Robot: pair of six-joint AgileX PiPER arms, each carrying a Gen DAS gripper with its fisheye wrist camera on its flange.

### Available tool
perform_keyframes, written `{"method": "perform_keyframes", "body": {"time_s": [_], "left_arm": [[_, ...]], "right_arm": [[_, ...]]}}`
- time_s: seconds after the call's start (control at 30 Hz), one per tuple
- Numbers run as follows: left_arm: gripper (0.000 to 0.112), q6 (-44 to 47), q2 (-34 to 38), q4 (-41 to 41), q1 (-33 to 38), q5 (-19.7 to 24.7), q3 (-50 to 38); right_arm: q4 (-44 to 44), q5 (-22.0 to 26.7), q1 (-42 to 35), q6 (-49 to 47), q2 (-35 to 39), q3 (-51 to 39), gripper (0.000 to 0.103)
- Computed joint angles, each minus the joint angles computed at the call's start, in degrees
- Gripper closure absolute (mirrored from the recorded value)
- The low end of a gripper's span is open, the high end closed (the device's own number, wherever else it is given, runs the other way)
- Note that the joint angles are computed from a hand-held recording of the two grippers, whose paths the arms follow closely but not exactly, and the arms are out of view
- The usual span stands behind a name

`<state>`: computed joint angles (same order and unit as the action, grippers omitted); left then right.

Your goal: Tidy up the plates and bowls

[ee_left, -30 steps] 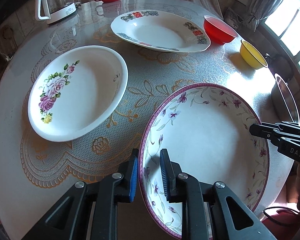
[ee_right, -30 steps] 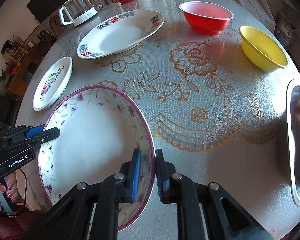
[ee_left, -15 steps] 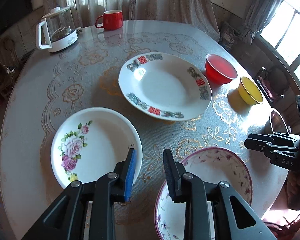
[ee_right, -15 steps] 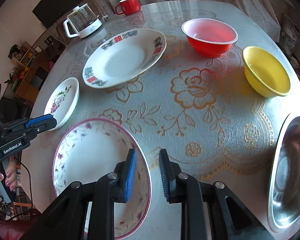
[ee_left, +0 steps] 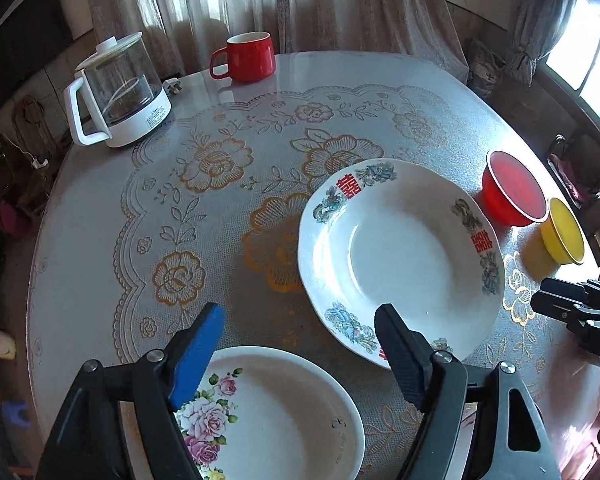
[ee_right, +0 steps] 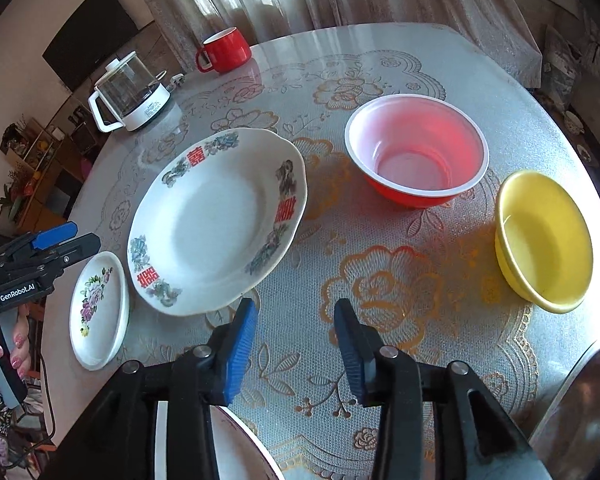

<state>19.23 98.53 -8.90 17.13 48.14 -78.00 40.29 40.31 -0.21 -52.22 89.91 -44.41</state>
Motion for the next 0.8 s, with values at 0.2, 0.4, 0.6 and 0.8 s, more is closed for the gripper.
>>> {"method": "perform_keyframes", "body": {"time_s": [0.2, 0.4, 0.6, 0.8], "left_arm": [[0.028, -2.72, 3.69, 2.88, -1.67, -0.42, -3.14], [0.023, -4.79, 6.99, 4.94, -2.72, -0.1, -6.58], [0.022, -5.67, 10.32, 5.27, -3.06, 1.64, -11.01], [0.021, -6.66, 14.68, 3.71, -2.93, 5.42, -16.94]], "right_arm": [[0.26, -1.0, 1.62, 2.98, 3.8, -2.63, 0.062], [2.22, -2.07, 3.49, 5.19, 8.14, -5.59, 0.06], [1.27, -2.74, 5.62, 8.41, 10.83, -8.36, 0.059], [3.51, -0.12, 5.8, 8.17, 15.13, -12.24, 0.059]]}}
